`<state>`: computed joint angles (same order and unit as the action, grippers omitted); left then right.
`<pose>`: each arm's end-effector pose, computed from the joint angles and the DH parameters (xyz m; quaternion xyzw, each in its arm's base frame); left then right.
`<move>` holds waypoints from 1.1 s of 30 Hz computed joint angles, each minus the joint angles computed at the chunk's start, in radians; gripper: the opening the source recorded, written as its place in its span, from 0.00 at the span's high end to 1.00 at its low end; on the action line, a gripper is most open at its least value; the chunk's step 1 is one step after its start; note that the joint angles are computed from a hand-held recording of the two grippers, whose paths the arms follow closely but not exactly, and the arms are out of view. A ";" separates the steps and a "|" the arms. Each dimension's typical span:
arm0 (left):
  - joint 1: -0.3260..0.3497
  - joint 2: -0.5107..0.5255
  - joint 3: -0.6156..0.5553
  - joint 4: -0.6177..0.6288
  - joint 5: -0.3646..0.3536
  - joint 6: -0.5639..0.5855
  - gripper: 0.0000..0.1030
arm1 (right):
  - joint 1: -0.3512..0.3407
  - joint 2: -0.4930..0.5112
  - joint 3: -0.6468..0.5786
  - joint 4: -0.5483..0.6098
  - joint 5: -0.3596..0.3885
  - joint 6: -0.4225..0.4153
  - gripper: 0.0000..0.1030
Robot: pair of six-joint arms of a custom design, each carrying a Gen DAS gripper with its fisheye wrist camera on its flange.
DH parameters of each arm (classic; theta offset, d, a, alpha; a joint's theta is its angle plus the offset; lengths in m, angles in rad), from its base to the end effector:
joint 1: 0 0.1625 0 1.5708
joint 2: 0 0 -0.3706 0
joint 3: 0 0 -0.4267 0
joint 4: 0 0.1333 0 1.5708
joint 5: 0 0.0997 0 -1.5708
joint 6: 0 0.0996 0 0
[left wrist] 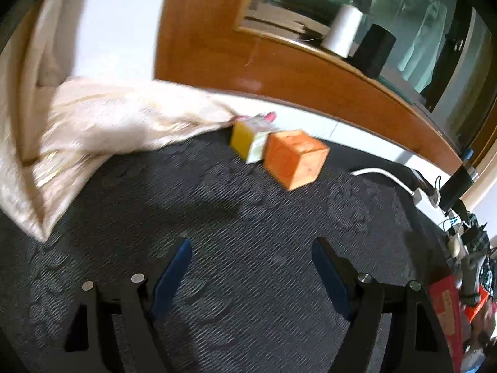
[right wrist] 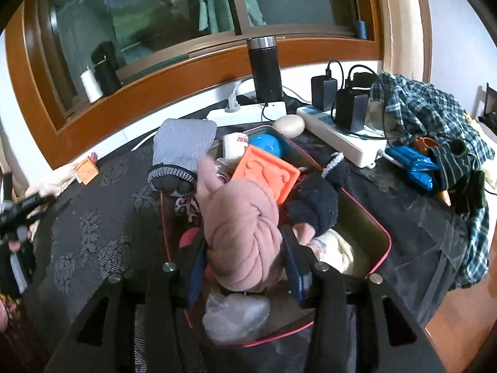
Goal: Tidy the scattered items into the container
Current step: 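Drop the pink plush into the box with the right tool while the left tool reaches the orange cube, then grasp the orange cube with the left tool and lift it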
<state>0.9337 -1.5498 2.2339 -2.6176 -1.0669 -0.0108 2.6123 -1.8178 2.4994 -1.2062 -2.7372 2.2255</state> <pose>-0.1294 -0.4798 0.2172 0.2507 0.9201 -0.2436 0.1768 0.2427 -0.0936 0.1471 -0.1752 -0.7535 0.5023 0.3863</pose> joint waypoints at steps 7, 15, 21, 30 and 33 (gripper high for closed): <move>-0.080 0.232 -0.052 -0.201 0.144 -0.017 0.21 | 0.090 0.038 -0.048 0.210 -0.030 0.156 0.25; -0.096 0.488 -0.189 -0.376 0.319 -0.037 0.21 | 0.108 -0.047 -0.007 0.261 -0.045 0.180 0.24; -0.090 0.556 -0.247 -0.380 0.357 -0.035 0.21 | 0.093 -0.106 0.024 0.309 -0.051 0.241 0.24; -0.084 0.498 -0.200 -0.389 0.258 0.005 0.48 | 0.101 -0.062 0.006 0.353 -0.036 0.308 0.26; -0.080 0.428 -0.162 -0.341 0.200 -0.022 0.49 | 0.126 -0.029 -0.012 0.378 -0.020 0.353 0.31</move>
